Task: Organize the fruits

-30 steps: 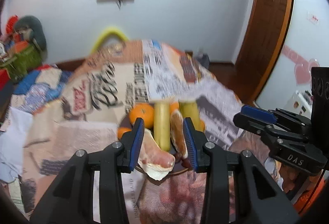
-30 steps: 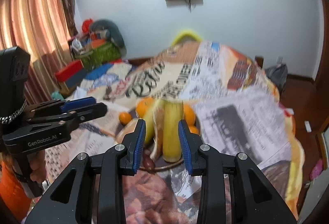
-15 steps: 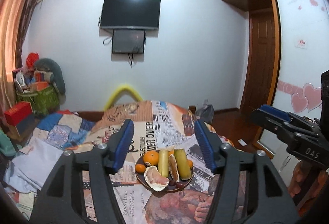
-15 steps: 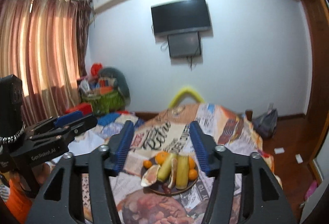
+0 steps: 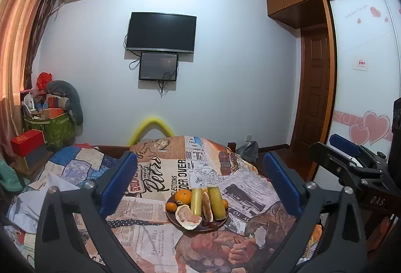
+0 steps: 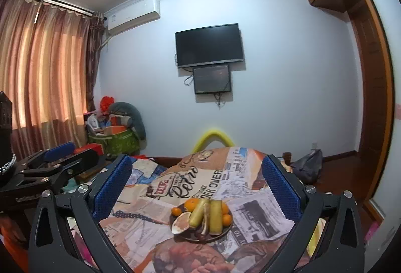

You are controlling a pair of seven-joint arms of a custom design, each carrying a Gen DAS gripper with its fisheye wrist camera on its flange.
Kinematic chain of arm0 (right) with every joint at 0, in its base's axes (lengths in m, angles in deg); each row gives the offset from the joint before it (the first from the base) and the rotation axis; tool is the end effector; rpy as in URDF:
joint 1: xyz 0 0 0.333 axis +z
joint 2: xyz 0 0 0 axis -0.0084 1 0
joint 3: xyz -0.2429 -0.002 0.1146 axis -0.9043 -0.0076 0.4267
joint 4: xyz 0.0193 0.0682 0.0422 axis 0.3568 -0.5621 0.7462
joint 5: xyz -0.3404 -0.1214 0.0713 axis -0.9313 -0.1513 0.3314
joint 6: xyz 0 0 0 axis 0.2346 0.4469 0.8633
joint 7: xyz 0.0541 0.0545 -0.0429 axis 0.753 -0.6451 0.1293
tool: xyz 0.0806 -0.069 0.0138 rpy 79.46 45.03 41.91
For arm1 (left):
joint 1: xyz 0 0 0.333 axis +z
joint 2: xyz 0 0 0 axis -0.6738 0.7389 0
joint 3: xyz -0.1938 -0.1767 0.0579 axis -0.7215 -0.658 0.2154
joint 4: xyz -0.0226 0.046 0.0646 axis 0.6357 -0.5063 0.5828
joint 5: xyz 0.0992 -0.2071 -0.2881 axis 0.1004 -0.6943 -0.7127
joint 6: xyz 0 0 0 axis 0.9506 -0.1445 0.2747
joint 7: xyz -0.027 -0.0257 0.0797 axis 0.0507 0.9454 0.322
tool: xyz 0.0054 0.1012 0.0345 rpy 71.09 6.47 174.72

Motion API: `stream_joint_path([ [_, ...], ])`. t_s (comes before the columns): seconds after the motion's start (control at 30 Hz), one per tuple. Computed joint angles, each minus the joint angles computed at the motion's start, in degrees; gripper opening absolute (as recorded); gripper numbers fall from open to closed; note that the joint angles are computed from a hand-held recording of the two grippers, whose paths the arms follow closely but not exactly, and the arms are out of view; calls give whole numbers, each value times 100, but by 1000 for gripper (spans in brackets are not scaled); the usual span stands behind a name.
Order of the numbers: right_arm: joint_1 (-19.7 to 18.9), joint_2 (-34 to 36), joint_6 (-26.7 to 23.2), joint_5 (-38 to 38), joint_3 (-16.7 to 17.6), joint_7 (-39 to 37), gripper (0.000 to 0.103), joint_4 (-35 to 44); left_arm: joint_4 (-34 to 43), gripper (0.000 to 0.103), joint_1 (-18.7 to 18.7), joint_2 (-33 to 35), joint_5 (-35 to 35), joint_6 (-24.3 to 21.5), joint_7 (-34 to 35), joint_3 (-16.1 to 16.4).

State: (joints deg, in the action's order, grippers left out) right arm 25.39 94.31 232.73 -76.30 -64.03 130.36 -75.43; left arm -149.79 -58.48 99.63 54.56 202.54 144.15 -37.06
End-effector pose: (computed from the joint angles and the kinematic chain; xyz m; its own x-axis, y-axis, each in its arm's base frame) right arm 0.6364 0.2593 0.6470 0.2818 -0.9551 -0.0910 -0.1544 0.0485 -0.9868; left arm 0.6287 -0.2146 0.6613 -0.2351 -0.9692 0.0728 -0.1952 -0.0263 -0.9804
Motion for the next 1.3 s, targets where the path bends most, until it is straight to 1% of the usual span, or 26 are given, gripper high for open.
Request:
stream_joint_path([
  [0.03,-28,-160,84,-244,15,259,103,-237,-27,103,-21,-19,26,1,-34,28],
  [0.07,62,-169,119,-86,-95,116,103,-283,-136,103,-53,-88,77,37,-100,71],
  [0.1,107,-196,151,-90,-166,143,103,-342,-180,103,-40,-114,83,52,-103,55],
  [0.13,216,-284,207,-168,-307,260,103,-489,-204,103,-37,-131,98,57,-113,54],
  [0.2,301,-297,213,-253,-434,397,103,-522,-184,103,-93,-119,194,44,-206,123],
  [0.23,375,-371,266,-328,-530,499,103,-661,-229,103,-106,-149,241,66,-250,148],
  [0.27,377,-394,272,-357,-528,527,103,-701,-240,103,-92,-158,258,73,-260,140],
  [0.3,333,-367,239,-351,-475,515,103,-655,-259,103,-135,-169,334,90,-341,200],
  [0.37,354,-429,270,-411,-510,592,103,-757,-235,103,-165,-147,430,93,-429,242],
  [0.43,330,-442,250,-427,-478,624,103,-766,-227,103,-145,-138,453,84,-443,207],
  [0.63,413,-512,257,-614,-612,864,103,-870,-256,103,-108,-153,487,105,-411,142],
  [0.87,400,-562,205,-820,-612,1048,103,-881,-255,103,-56,-147,409,95,-281,67],
  [1.0,384,-576,191,-923,-605,1136,103,-872,-256,103,-71,-145,394,104,-278,85],
  [1.1,358,-589,187,-972,-575,1168,103,-875,-242,103,-14,-132,292,85,-164,-9],
  [1.27,332,-576,176,-1022,-545,1207,103,-855,-230,103,-33,-127,246,77,-104,-2],
  [1.3,333,-591,174,-1037,-546,1211,103,-863,-216,103,-6,-116,207,72,-47,-42],
])
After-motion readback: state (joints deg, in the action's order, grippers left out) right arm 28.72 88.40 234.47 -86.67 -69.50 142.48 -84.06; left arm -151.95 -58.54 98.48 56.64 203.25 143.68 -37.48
